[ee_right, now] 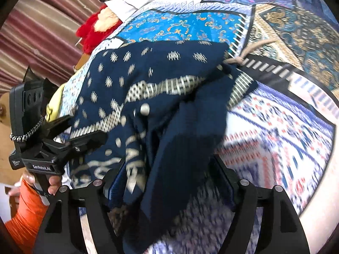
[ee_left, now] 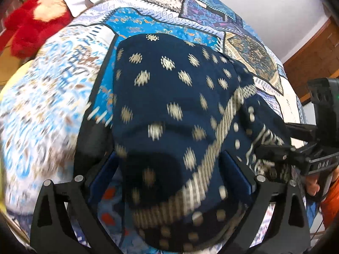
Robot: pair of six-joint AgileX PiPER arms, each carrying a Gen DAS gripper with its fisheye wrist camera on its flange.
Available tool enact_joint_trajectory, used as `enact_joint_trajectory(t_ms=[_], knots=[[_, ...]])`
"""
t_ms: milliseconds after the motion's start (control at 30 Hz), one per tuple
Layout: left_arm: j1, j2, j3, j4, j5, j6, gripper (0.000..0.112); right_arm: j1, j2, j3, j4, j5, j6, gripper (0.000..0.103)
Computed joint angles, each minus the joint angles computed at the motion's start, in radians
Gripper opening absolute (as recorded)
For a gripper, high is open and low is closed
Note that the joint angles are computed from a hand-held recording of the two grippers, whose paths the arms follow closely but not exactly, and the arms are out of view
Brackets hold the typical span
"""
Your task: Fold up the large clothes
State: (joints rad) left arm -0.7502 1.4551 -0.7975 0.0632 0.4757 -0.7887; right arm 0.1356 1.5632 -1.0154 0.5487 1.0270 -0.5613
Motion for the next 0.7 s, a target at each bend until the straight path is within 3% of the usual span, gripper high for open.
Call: enact_joint_trajectory(t_ms=[300, 400, 533, 633, 700], knots=[[-0.232, -0.122, 0.123, 0.272, 0.068, -0.432, 0.103, -0.076, -0.198, 0.117, -0.090, 0.044, -0.022, 0.079], [-0.252, -0.152, 0.088, 0.277, 0.160, -0.430, 0.103, -0.073, -0.244, 0.127, -0.171, 0.052, 0.018, 0.079], [-0.355, -0.168, -0.032, 0.487, 0.390, -0.507, 0.103, -0.112, -0.316, 0.111, -0.200, 0.071, -0.018, 0.079], [-0.346, -0.167, -0.086, 0.561, 0.448, -0.483, 0.103, -0.164, -0.310, 0.051, -0.126, 0.107, -0.040, 0.079], [-0.286, -0.139, -0.119, 0.569, 0.429, -0.443, 0.103, -0.186, -0.277, -0.004, -0.048, 0.124, -0.045, 0.080]])
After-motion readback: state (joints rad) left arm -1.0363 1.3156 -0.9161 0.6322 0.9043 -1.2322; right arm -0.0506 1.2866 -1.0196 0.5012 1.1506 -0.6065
